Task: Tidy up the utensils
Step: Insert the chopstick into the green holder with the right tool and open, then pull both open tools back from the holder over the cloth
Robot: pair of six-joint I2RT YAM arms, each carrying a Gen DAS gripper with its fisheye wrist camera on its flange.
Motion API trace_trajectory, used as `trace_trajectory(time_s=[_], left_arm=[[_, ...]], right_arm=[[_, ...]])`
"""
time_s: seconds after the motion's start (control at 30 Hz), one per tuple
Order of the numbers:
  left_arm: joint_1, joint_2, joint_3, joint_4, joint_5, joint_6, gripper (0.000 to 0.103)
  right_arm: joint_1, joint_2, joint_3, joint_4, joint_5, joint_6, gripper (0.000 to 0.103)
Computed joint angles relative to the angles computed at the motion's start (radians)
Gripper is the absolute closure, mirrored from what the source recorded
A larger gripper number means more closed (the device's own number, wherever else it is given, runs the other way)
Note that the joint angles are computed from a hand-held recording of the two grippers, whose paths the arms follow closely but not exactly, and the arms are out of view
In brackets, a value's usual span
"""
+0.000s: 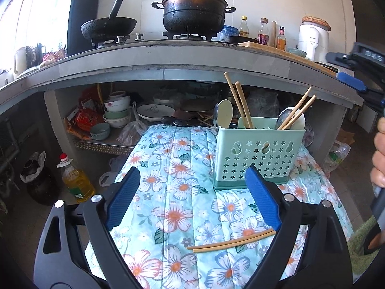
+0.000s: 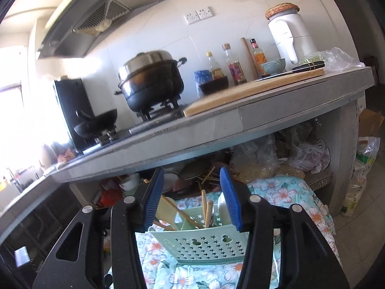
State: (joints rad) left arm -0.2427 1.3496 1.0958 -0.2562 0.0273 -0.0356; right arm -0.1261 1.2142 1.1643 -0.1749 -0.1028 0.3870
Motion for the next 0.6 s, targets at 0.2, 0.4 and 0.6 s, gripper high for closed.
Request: trace_trajectory(time_s=[0.2, 0.4, 0.6], left_arm=[[-0.012, -0.007, 0.004, -0.013, 0.001, -0.034, 0.014], [-0.025, -0.016, 0.007, -0.025, -0.02, -0.052, 0.013], [-0.057, 0.007, 0.03, -0.061, -0.037, -0.019, 0.013]], right_arm=[[-0.022, -0.06, -0.039, -0.022, -0.033, 0.018, 0.035], [-0.06, -0.125, -0.095, -0.038, -0.065, 0.034, 0.029], [-0.094, -0.174, -0.169, -0.088, -0.087, 0.039, 0.024]])
